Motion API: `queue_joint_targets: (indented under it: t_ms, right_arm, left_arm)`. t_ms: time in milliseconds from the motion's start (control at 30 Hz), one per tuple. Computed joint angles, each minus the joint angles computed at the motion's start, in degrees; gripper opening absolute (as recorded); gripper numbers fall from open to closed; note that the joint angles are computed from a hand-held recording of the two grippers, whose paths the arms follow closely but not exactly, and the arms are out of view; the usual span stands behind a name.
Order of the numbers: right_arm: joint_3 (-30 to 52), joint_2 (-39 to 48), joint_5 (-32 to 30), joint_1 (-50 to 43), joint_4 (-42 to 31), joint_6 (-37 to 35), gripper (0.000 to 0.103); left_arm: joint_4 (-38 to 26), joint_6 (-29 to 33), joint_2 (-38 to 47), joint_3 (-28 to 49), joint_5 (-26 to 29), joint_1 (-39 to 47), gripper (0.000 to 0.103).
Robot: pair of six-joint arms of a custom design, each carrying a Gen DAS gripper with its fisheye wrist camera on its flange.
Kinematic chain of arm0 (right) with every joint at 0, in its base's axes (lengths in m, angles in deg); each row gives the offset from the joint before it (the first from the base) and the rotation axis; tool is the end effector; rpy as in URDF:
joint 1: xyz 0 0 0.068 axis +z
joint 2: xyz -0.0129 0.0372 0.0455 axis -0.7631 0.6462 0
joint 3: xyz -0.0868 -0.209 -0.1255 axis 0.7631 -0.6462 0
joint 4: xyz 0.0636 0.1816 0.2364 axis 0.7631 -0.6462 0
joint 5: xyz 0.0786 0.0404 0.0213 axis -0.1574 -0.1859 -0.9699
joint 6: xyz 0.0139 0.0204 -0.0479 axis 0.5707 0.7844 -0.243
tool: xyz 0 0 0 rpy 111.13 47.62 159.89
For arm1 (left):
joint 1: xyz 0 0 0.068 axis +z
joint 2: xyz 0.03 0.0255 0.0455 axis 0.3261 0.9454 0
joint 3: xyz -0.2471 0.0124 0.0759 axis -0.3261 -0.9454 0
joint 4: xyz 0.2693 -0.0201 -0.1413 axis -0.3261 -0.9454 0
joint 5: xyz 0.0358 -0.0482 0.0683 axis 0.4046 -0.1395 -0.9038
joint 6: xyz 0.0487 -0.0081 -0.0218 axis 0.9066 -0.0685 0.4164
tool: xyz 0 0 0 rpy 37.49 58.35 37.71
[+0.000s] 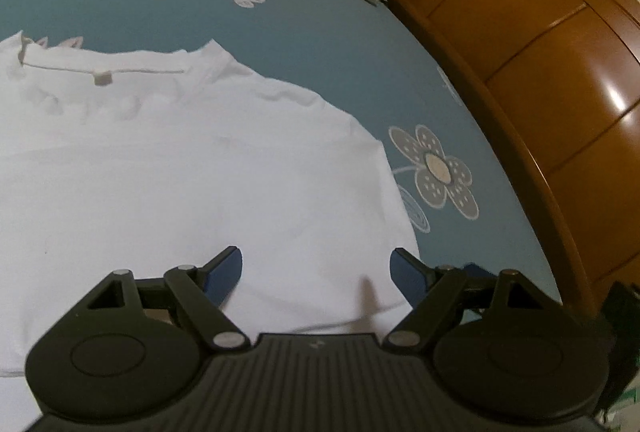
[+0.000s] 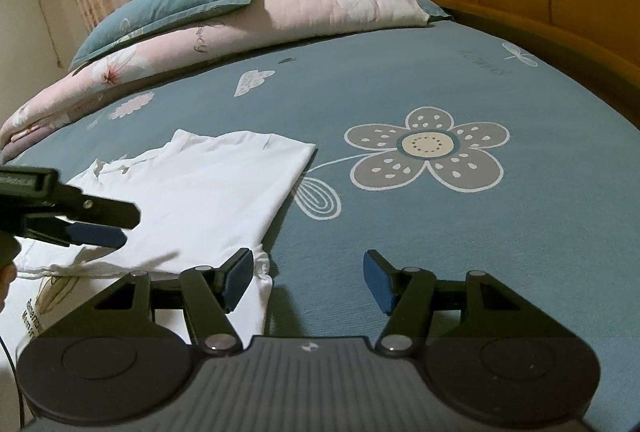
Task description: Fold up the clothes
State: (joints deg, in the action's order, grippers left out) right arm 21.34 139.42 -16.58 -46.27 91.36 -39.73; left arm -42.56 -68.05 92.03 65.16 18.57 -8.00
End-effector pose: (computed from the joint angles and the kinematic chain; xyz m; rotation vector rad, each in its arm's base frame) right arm 0.3060 0.0312 0.0092 -0.2637 2.2504 0.4397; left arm 0.3121 -0.1629 0.0280 -0.2554 2.4303 -0.6727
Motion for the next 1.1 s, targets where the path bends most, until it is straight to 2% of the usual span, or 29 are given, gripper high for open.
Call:
queue_joint_targets:
  t_ms: [133, 267, 433, 600, 733, 800, 900, 967, 1100]
  right_arm:
    - [-0.43, -0.82, -0.53, -0.16, 0.25, 0.92, 0.066]
    - [-1.77, -3.41, -1.31, -0.08, -0.04, 1.91, 0.066]
    - [-4.39, -7.89, -2.19, 0.49, 0.33, 4.26, 0.066]
    - [-8.83, -15.28, -4.21, 1.19, -0.19, 6.92, 0.066]
    - [-15.46, -27.64, -3.29, 3.29, -5.67, 6.04, 0.066]
    - [-19.45, -36.52, -2.22, 4.38, -10.27, 8.08, 0.068]
    - [-25.43, -51.33, -4.7, 4.69, -19.84, 12.11, 0.069]
    - [-27.82, -60.07, -4.39, 5.99, -28.91, 12.09, 0.069]
    - [-31.45, -70.44, 4.67, 14.06, -38.7, 12.14, 0.069]
  left_arm:
    - [-4.38, 1.18, -8.02, -3.71, -1.6, -1.02, 0.081]
    - [-12.86, 1.45, -20.27, -7.77, -4.13, -1.73, 0.081]
    - [-31.49, 1.47, -37.56, -9.62, -11.43, -5.03, 0.082]
    - [-51.66, -1.88, -52.7, -9.64, -19.68, -11.26, 0.084]
    - [-65.22, -6.3, -65.24, -11.58, -27.07, -19.36, 0.089]
    - [-70.86, -9.29, -68.97, -12.33, -30.0, -24.05, 0.089]
    - [-74.29, -13.28, -70.12, -14.16, -33.71, -30.17, 0.089]
    - [-75.12, -15.85, -69.7, -15.63, -35.63, -33.77, 0.089]
    - [-68.37, -19.77, -65.62, -21.45, -38.98, -39.21, 0.089]
